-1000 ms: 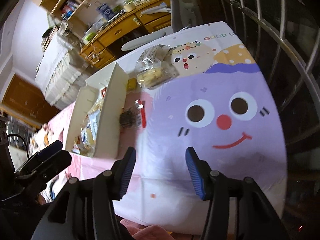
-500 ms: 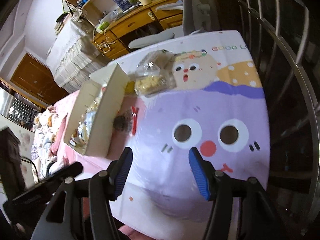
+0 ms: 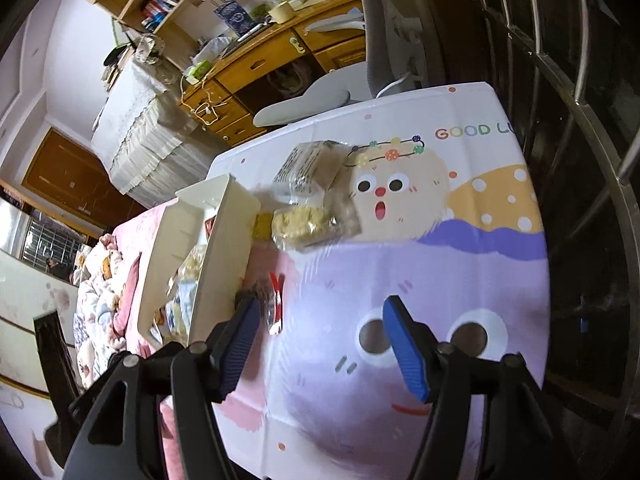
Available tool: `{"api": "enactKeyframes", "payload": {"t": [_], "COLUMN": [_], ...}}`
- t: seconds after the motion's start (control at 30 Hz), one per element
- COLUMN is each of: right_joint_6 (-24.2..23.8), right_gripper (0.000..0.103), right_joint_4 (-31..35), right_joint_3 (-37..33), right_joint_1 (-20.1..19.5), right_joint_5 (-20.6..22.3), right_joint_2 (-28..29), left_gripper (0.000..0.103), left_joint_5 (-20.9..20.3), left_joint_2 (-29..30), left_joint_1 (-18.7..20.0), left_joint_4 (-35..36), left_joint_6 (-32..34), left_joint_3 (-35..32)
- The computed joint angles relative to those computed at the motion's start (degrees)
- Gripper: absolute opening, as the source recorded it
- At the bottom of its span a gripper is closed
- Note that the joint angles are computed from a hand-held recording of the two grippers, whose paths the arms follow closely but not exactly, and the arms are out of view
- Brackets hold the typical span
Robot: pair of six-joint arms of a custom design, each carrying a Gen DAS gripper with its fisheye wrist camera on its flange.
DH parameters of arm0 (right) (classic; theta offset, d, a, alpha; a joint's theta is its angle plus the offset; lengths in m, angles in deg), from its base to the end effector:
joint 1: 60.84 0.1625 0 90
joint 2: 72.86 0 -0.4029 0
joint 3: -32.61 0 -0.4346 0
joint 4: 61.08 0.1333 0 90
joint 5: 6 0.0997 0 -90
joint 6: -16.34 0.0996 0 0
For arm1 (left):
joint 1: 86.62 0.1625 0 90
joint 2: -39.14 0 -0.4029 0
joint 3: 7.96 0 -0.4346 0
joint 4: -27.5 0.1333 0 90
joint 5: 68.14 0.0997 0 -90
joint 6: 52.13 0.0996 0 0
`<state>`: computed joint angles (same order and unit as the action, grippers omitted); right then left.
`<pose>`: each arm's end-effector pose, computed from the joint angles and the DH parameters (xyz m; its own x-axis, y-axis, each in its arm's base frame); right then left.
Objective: Organize snacks
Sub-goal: 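Withdraw both tools from the tray toward the remaining bread bag and dark pack, then grasp the clear bread bag with the right tool while the left tool grasps the dark brown pack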
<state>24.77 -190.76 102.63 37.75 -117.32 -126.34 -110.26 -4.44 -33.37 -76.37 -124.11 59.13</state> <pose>0.2132 -0.7612 0.3164 -0.9524 0.1354 0.2731 0.0023 0.8991 -0.4377 -0.2992 -0.7469 0.1843 -0.7042 -0.5963 -0.3855 -0.2579 0.7206 -0.6436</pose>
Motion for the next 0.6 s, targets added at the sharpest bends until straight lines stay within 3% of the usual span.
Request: {"api": "enactKeyframes", "payload": {"t": [0.27,0.6], "right_joint_6": [2.56,-1.86], "right_gripper": [0.075,0.088], "right_joint_4": [7.59,19.08], "right_joint_3": [-15.38,-42.36], "right_joint_1": [-1.9,-3.42], "right_joint_5": [2.03,0.93], "right_joint_2": [9.71,27.99], "left_gripper": [0.095,0.095], "left_joint_5": [3.56,6.94], "left_joint_2": [3.4,8.51], "left_joint_1": [1.79,4.46], "left_joint_4": [-1.19,-5.87], "left_joint_6": [-7.44,-7.3], "left_joint_3": [-1.78,-5.03]}}
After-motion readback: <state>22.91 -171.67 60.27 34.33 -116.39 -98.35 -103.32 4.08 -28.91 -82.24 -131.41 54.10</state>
